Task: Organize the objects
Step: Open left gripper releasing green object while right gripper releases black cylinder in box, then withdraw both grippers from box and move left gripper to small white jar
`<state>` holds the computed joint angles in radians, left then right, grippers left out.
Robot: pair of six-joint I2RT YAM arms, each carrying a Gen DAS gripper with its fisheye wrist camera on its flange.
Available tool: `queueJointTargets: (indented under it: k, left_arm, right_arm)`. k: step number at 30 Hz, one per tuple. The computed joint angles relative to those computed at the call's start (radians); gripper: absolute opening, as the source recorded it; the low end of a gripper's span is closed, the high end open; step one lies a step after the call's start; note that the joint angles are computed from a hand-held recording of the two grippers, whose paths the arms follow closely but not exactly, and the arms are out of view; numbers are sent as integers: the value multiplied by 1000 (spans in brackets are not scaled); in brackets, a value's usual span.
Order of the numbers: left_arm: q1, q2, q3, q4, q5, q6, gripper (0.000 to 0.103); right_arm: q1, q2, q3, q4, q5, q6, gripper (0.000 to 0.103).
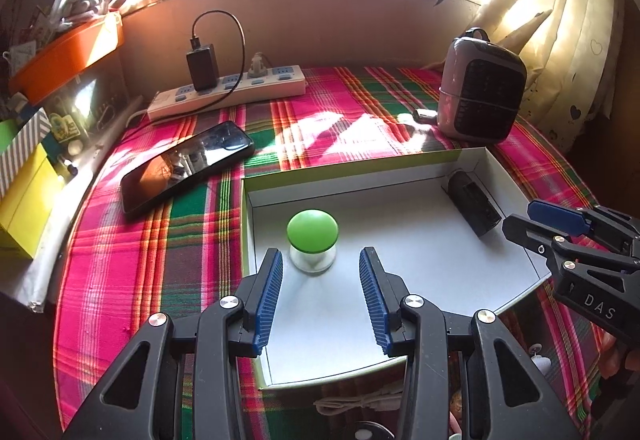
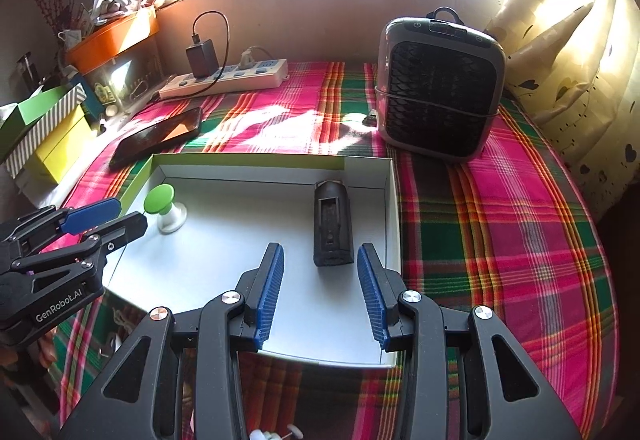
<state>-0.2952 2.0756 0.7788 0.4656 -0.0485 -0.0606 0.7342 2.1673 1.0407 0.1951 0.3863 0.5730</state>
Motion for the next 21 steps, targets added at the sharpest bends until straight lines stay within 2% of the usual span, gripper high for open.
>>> queueJointTargets:
  k: [21]
  left_arm:
    - [-37, -145, -278, 161, -2, -23, 38]
  right_arm:
    - [107, -128, -218, 108, 53, 69, 40]
